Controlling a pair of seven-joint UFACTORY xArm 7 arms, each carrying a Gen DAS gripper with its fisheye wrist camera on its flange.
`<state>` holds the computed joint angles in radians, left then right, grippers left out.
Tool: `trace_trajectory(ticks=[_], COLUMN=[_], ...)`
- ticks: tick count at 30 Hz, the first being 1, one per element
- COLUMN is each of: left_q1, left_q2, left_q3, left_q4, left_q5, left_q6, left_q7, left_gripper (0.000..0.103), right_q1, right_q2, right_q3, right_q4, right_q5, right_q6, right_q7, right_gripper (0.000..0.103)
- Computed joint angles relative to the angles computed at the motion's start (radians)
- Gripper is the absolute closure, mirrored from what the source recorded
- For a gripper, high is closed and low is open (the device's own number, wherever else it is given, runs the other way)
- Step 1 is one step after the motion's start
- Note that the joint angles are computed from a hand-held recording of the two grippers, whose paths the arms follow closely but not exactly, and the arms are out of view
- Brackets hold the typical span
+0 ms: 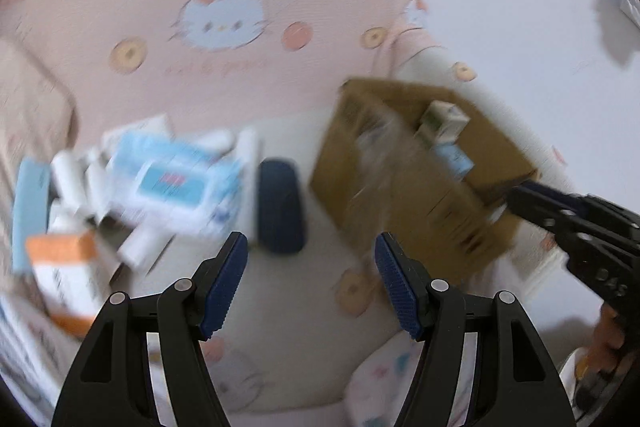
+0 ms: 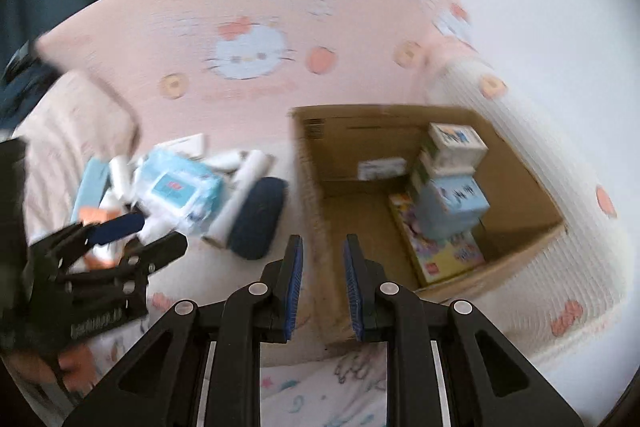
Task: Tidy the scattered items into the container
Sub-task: 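Withdraw the right gripper from the cardboard box back to the pile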
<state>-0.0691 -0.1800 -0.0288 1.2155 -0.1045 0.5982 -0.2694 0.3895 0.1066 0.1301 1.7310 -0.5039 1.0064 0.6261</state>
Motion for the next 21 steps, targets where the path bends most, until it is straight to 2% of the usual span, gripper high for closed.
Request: trace_trajectory(ticks=[3, 5, 9, 12, 14, 17, 19, 21], left_q1=[0.017, 0.043, 0.079, 0.107, 0.107, 0.114, 0.083, 0.053], left_q2=[-0.069, -0.126, -0.191, -0.207, -0.206, -0.198, -0.178, -0.149], left_q3=[0.010, 0.008, 0.008, 0.008, 0.024, 0.046, 0.099, 0.150], left_q4=[-0.095, -0.163, -0.247, -0.287, -0.295, -0.309, -0.302, -0.293], left_q5=[0.014, 0.060, 0.105, 0.120, 0.107, 0.086, 0.007, -0.099], left_q6=[-0.028, -0.054, -0.097, -0.138, -0.148, -0.178, -0.177, -0.177], left_q7=[-0.006, -0.019, -0.045, -0.089, -0.088, -0.086, -0.039, 0.006], left_gripper=[0.033, 0.033, 0.033, 0.033, 0.033, 0.033, 0.033, 0.033], right_q1=[0.014, 0.021, 0.051, 0.079, 0.097, 0.126, 0.140, 0.155], right_q2=[-0.030, -0.041, -0.001, 0.055, 0.105, 0.180, 0.234, 0.292], right_q3=[0.019, 0.029, 0.043, 0.041, 0.034, 0.013, 0.000, -0.015], right_q4=[-0.062, -0.091, -0.070, -0.030, 0.014, 0.083, 0.133, 0.196], right_q5=[0.000, -0.021, -0.091, -0.106, -0.081, -0.047, -0.011, 0.026], right_q6=[-0.046, -0.086, -0.128, -0.176, -0.193, -0.221, -0.228, -0.204], right_q7=[-0.017, -0.020, -0.042, -0.092, -0.133, -0.182, -0.219, -0.253], right_gripper=[0.086, 0.086, 0.084, 0.077, 0.064, 0.052, 0.047, 0.046])
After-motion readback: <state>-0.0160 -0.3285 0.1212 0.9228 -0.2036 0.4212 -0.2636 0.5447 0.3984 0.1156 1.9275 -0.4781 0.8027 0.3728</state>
